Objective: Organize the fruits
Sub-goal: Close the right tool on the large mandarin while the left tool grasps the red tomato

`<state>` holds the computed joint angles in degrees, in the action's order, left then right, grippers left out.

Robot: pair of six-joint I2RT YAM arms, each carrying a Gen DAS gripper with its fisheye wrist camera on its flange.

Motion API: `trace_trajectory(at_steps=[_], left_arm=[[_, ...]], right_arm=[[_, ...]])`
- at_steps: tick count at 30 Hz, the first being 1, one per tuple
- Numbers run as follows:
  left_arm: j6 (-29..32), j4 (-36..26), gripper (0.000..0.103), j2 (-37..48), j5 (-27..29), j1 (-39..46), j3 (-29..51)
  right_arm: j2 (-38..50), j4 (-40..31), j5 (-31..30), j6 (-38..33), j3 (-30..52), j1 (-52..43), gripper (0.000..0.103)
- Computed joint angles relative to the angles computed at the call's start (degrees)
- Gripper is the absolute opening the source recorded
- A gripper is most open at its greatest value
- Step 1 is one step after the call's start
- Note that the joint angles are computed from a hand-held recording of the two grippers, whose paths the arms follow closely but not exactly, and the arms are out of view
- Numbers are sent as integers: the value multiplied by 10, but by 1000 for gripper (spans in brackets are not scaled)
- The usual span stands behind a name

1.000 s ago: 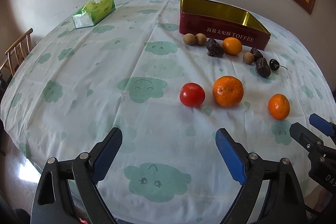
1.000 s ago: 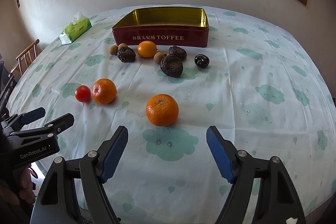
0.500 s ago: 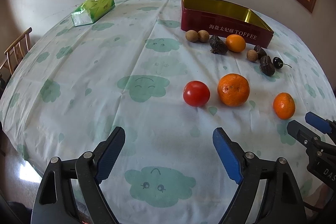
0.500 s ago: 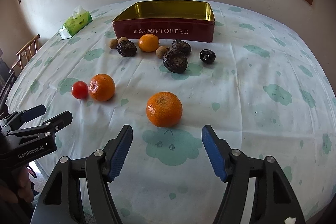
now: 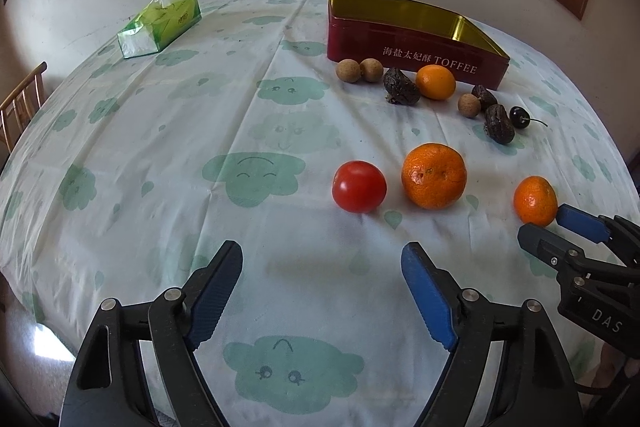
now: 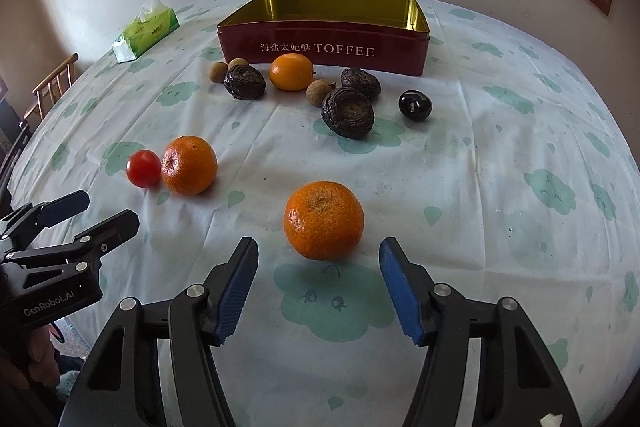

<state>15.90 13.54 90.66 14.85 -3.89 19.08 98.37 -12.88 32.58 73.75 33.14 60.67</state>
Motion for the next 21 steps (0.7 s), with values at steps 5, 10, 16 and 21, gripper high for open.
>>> trace_trajectory(at_steps=[5, 10, 16, 21], left_arm=[[1, 14, 82, 15, 3, -6, 6], [-2, 30, 79, 37, -2, -15, 18], [-2, 35, 72, 57, 3, -17, 33], [2, 40, 66, 72, 8, -22, 43]], right_arm=[[4, 20, -4, -19, -3, -16, 59], [5, 53, -15, -37, -15, -35, 47], [4, 68, -13, -52, -22, -46, 41], [3, 76, -11, -58, -26, -52, 39]])
